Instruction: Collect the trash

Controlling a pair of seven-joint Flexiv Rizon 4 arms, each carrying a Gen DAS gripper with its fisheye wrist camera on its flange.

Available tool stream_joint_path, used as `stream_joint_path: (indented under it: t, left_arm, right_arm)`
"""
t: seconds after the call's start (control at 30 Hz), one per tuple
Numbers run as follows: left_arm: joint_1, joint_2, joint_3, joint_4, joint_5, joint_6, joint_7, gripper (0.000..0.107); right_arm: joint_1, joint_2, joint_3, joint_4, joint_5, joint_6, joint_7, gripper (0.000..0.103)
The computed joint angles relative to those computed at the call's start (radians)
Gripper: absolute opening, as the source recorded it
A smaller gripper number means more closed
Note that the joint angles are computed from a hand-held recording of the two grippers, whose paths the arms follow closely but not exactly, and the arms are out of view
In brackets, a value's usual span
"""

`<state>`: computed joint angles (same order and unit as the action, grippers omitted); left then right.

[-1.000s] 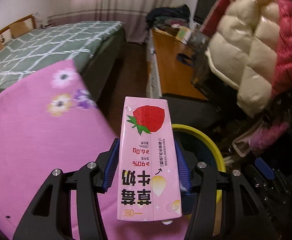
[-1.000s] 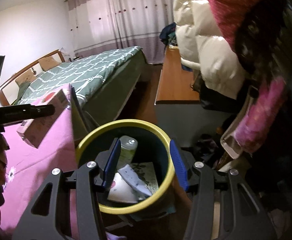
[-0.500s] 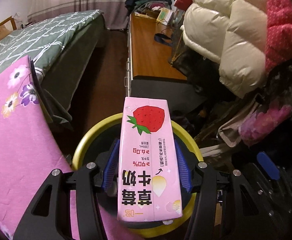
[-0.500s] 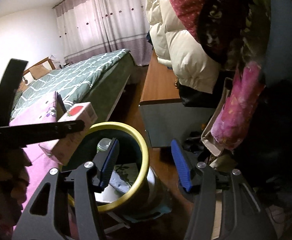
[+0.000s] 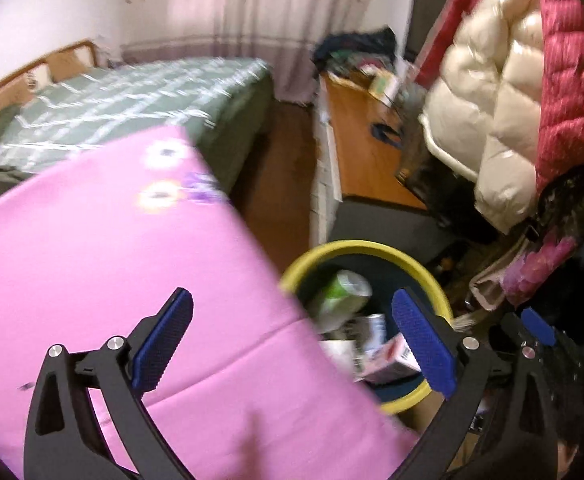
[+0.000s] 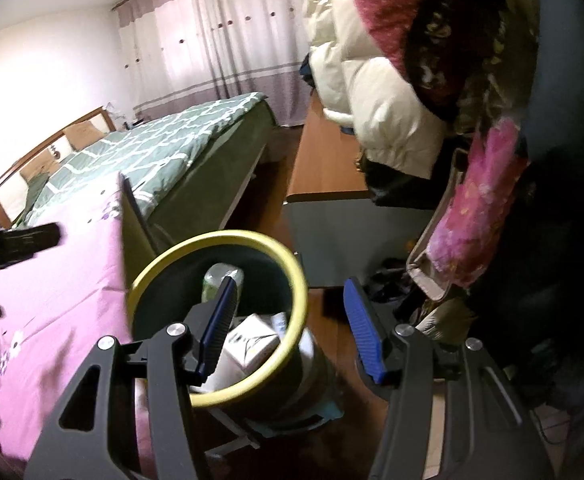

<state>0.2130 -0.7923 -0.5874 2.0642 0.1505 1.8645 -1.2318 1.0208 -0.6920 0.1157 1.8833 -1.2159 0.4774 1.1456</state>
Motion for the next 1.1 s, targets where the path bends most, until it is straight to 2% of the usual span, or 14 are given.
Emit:
stream_joint_path:
  t: [0.03,0.3,0.37,0.43,0.53,0.6,0.7,0.93,1.1]
  left_arm:
    - [0.025,0.015,0.006,0.031,0.01,0.038,-0.008,0.098]
    - [0.179,0.178,0.199,0.256,0.135,0.364,-0.171,0.098]
    - [0.275,0.201,0.208,0.307,0.228,0.438,-0.226,0.098]
    - [0.328,0.221,0.237,0.342,0.28,0.485,-0.275,0.098]
    - [0.345,0.234,0.328,0.397,0.316,0.584,-0.316,0.098]
    - [0.367,0.238,0.37,0.418,0.359,0.62,-0.347,0.098]
    - [0.434,0.239,0.404,0.428,0.471,0.618,-0.406,0.098]
    - [0.447,0.223,0.509,0.457,0.595,0.685,-0.445,0.098]
    - [0.45,0.234,0.546,0.474,0.629,0.71,-0.456,0.098]
  right_arm:
    - [0.004,-0.006,0.0,-0.013,-0.003,-0.001,-0.01,0.054]
    - [0.053,-0.037,-0.024,-0.12,-0.044,-0.023,-0.125,0.059]
    - [0.07,-0.041,-0.032,-0.145,-0.061,-0.035,-0.151,0.063]
    - [0.087,-0.046,-0.037,-0.172,-0.07,-0.05,-0.185,0.067]
    - [0.115,-0.052,-0.044,-0.21,-0.086,-0.078,-0.242,0.069]
    - [0.136,-0.057,-0.047,-0.232,-0.092,-0.1,-0.271,0.073]
    - [0.16,-0.065,-0.05,-0.255,-0.095,-0.127,-0.299,0.074]
    - [0.203,-0.084,-0.057,-0.3,-0.095,-0.169,-0.34,0.076]
    - [0.214,-0.096,-0.064,-0.323,-0.097,-0.166,-0.366,0.079]
